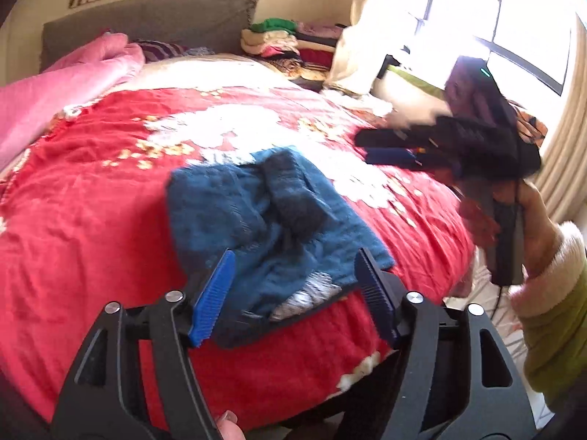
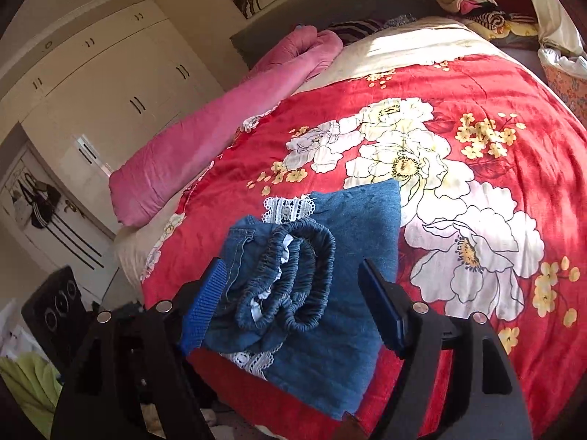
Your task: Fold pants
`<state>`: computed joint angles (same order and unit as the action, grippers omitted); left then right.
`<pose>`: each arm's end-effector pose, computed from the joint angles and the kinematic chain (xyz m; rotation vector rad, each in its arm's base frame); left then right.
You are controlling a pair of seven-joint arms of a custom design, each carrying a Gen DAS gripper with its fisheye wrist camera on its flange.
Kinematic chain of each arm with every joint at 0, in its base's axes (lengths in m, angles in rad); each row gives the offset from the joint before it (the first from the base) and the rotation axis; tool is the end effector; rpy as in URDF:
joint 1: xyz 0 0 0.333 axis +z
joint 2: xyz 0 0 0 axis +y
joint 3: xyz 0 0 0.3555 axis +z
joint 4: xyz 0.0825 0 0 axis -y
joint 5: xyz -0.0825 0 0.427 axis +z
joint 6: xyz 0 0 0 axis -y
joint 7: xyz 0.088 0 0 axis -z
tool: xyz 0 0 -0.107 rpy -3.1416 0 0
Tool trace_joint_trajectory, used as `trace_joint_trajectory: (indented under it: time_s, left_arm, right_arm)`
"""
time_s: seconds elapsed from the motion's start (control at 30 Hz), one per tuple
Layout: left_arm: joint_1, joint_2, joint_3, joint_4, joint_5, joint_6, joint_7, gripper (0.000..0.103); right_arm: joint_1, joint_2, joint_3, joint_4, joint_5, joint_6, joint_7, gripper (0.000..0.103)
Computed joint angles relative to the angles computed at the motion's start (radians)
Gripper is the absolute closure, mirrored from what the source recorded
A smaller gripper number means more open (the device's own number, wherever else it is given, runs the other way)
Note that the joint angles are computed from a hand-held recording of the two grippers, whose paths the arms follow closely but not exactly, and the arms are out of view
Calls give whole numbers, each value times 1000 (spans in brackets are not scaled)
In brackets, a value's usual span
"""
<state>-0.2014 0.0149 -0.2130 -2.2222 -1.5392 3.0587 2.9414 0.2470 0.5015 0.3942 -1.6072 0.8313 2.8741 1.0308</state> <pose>0.5495 -0.1553 0.4197 -1.5303 2.0419 -1.1403 0.6779 0.3846 0.4410 -1.7766 1.2711 0.0359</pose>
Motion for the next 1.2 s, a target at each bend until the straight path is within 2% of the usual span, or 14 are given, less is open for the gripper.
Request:
trace_joint_trajectory:
  time_s: [0.07, 0.17, 0.3, 0.37, 0.43, 0.53, 0.6, 0.67, 0.7, 0.77, 0.9, 0.93, 1.03, 1.2]
  left_arm:
    - [9, 17, 8, 18, 19, 36, -32, 39]
    - [35, 48, 24, 34, 221, 45, -257, 38]
    - [71, 95, 52, 74, 524, -7, -554, 38]
    - [95, 121, 53, 115, 596, -65, -632, 38]
    - [124, 143, 33, 153, 612, -113, -643, 41]
    - [144, 179, 8, 191, 682, -146, -690, 52]
    - [152, 206, -2, 212, 742, -160, -737, 59]
    - [158, 237, -9, 236, 798, -171, -788, 60]
    - [159, 251, -10, 246, 828, -173, -814, 60]
    - [161, 270, -12, 257, 884, -171, -863, 60]
    - [209, 285, -63, 261, 909, -169, -871, 60]
    - [219, 285, -76, 260, 907, -165, -864, 60]
    - [228, 286, -92, 254, 921, -147, -868, 60]
    - [235, 288, -108, 249, 940, -128, -873, 60]
  right_arm:
    - [1, -21, 8, -35, -1, 23, -27, 29]
    - [17, -38, 13, -71, -29, 56, -72, 29]
    - [45, -33, 21, -88, -94, 83, -106, 31]
    - [70, -23, 7, -78, -150, 74, -94, 41]
    - [114, -10, -37, -61, -226, 69, -48, 44]
    - [176, 12, -106, -32, -355, 60, 40, 55]
    - [185, 32, -117, -9, -411, 49, 70, 62]
    - [184, 55, -120, 23, -454, -1, 101, 82]
    - [194, 65, -137, 39, -479, -35, 134, 87]
    - [147, 74, -85, 38, -455, -58, 111, 89]
    - [-2, 30, 83, -60, -264, -20, -42, 91]
    - [-17, 15, 99, -85, -226, -2, -72, 91]
    - [47, -9, 12, -118, -241, 12, -9, 91]
    - [39, 16, 22, -115, -203, 20, 0, 91]
